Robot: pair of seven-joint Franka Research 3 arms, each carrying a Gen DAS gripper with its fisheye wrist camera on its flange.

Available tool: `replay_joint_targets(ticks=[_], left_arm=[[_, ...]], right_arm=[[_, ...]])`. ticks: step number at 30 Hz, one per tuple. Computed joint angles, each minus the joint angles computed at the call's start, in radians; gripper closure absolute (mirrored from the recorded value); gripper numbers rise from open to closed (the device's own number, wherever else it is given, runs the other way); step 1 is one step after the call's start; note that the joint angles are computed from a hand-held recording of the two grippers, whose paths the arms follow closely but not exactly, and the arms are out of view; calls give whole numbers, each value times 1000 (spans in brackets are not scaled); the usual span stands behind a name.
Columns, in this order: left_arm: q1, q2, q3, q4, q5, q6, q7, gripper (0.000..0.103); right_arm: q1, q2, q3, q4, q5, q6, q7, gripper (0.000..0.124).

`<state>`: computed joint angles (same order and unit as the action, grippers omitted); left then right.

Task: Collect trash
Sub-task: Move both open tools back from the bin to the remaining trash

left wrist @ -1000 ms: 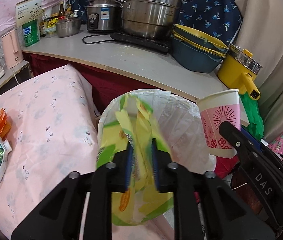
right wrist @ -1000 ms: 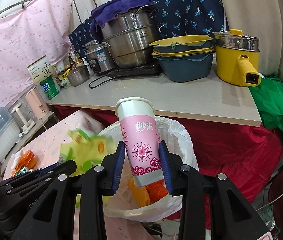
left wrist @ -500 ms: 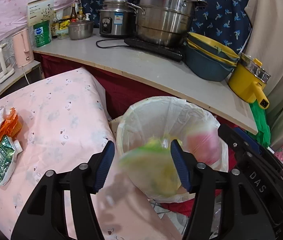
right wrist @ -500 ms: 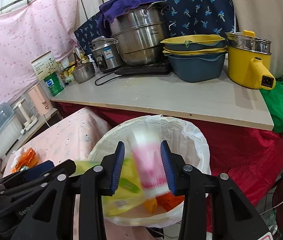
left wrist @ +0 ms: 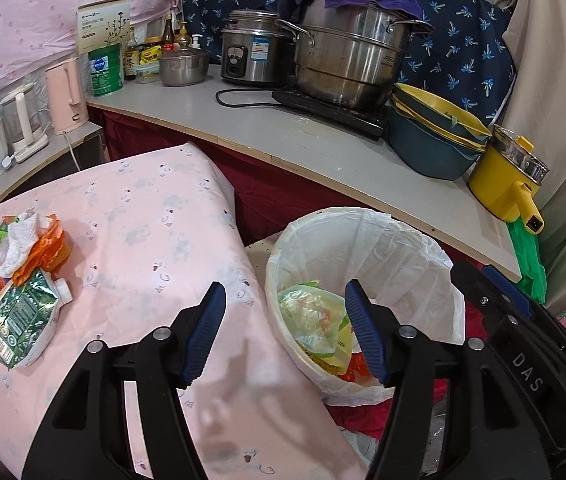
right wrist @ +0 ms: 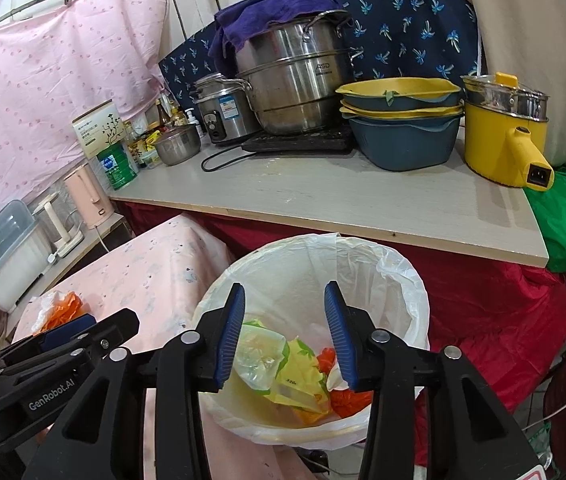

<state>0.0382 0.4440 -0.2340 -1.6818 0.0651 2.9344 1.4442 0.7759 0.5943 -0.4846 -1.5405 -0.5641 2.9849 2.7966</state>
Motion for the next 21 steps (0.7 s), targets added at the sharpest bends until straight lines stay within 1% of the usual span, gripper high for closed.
replay_joint_targets(ticks=[2, 5, 10, 13, 15, 21], left_arm=[[2, -16, 6, -19, 2, 8, -6, 44], [10, -44, 14, -50, 1, 24, -18, 44], [30, -97, 28, -113, -3, 52, -37, 44], [49, -130, 32, -153, -11, 65, -42, 44], [56, -154, 45, -183, -11, 77, -55, 44], [97, -218, 64, -264, -34, 105, -68, 44]], right_arm=[[18, -4, -14, 1, -12, 2, 9, 80], [30, -11, -14, 7, -27, -2, 11, 79], [38, -20, 4, 28, -58, -15, 7, 78], [39, -21, 22, 49, -79, -24, 6, 75], [39, -20, 36, 65, -93, -30, 4, 75], [22, 4, 112, 138, -99, -57, -44, 75]])
